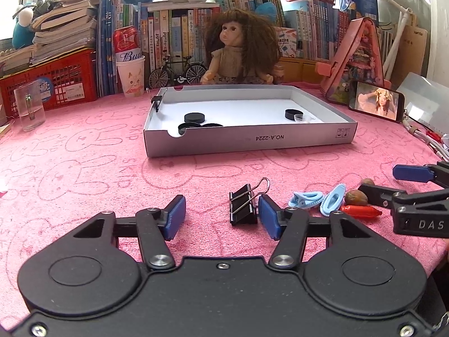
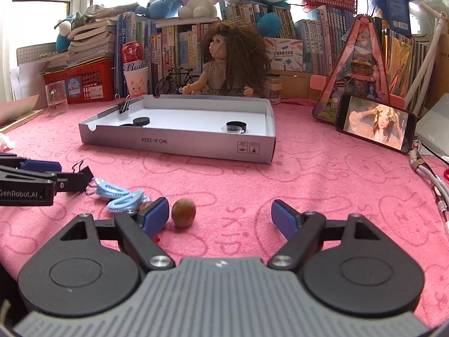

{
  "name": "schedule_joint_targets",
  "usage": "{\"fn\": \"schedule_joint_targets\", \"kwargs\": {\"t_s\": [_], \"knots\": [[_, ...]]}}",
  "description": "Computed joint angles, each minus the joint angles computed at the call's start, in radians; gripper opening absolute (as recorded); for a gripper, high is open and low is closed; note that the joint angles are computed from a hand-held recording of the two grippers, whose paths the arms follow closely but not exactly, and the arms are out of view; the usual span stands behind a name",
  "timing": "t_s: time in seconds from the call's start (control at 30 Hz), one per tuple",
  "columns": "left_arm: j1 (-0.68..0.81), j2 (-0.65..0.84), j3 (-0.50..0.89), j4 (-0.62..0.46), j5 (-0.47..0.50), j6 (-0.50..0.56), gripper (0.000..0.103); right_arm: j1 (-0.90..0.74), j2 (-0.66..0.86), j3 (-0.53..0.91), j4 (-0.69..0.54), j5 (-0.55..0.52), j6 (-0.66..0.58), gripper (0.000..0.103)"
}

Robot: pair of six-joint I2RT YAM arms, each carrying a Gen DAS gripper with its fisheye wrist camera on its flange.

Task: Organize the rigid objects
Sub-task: 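Move both open tools back toward the items on the table, then grasp the black binder clip with the left tool while the right tool grasps a walnut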

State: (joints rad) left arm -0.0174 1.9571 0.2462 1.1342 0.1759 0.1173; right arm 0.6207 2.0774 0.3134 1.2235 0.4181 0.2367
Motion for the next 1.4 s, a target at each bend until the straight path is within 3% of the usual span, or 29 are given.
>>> {"fn": "schedule_joint_targets", "kwargs": {"t_s": [0.3,0.47,0.53,0.77,0.8,0.83,0.9,0.97,1.4], "knots": [[-0.025,0.006,0.010,-0.005,0.007,-0.002,0.056,0.033,0.044,0.020,0.022,0.052,-0.007,0.088],[-0.071,0.046,-0.007,0.067,-0.034,0.004,0.055,0.028,0.032,0.020,0.005,0.038,-0.006,0.088],[-0.085,0.071,-0.024,0.121,-0.033,0.022,0.044,0.028,0.033,0.018,0.009,0.032,-0.003,0.083],[-0.092,0.065,-0.035,0.131,-0.037,-0.003,0.034,0.048,0.047,0.001,0.064,0.012,-0.016,0.057],[-0.091,0.070,-0.040,0.150,-0.050,-0.008,0.020,0.051,0.052,-0.002,0.077,0.009,-0.015,0.051],[-0.089,0.063,-0.041,0.143,-0.056,-0.011,0.019,0.053,0.053,-0.005,0.086,0.004,-0.013,0.048],[-0.066,0.042,-0.034,0.102,-0.024,-0.032,0.019,0.057,0.053,-0.008,0.095,0.001,-0.009,0.031],[-0.050,0.030,-0.029,0.081,-0.006,-0.040,0.019,0.055,0.049,-0.009,0.091,-0.005,-0.002,0.024],[-0.033,-0.011,-0.023,0.040,-0.008,-0.049,0.019,0.051,0.034,-0.002,0.076,-0.012,0.009,0.020]]}}
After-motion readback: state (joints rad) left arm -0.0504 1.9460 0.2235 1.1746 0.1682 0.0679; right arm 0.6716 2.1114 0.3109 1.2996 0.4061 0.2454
